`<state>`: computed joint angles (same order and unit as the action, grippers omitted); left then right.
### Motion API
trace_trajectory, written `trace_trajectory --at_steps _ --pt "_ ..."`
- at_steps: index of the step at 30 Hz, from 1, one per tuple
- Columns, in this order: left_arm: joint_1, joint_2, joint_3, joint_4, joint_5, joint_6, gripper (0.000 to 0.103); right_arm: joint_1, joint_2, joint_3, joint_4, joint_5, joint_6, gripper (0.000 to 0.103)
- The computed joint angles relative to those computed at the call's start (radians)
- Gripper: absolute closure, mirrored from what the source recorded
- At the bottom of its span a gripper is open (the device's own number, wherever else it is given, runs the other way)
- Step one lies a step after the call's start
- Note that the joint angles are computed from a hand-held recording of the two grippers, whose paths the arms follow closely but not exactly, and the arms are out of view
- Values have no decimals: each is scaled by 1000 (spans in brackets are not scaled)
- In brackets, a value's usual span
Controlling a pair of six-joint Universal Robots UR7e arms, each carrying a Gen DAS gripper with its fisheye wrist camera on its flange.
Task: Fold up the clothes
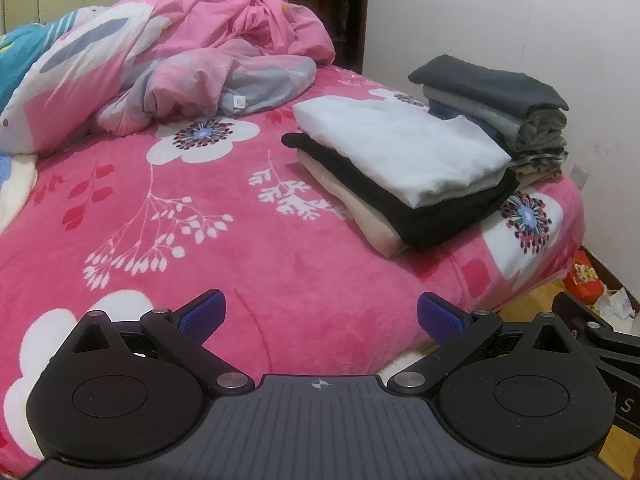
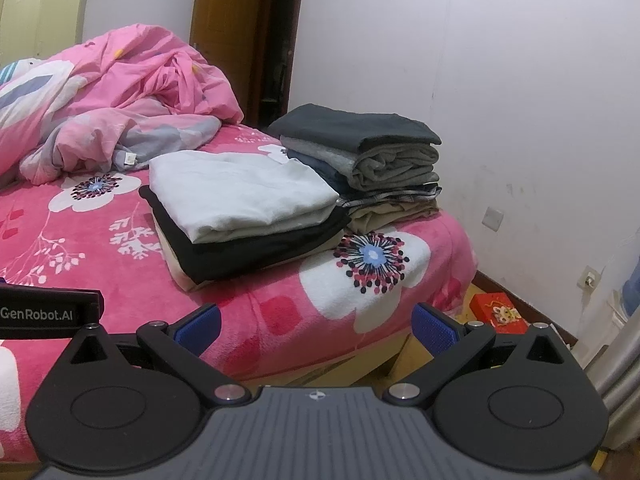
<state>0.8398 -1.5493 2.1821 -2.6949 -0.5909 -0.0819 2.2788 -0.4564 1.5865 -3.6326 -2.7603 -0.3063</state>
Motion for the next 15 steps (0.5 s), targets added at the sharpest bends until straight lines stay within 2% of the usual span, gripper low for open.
trace_trajectory --at_steps 15 --pt "-4 1 1 1 9 -2 0 -1 0 2 -9 5 -6 0"
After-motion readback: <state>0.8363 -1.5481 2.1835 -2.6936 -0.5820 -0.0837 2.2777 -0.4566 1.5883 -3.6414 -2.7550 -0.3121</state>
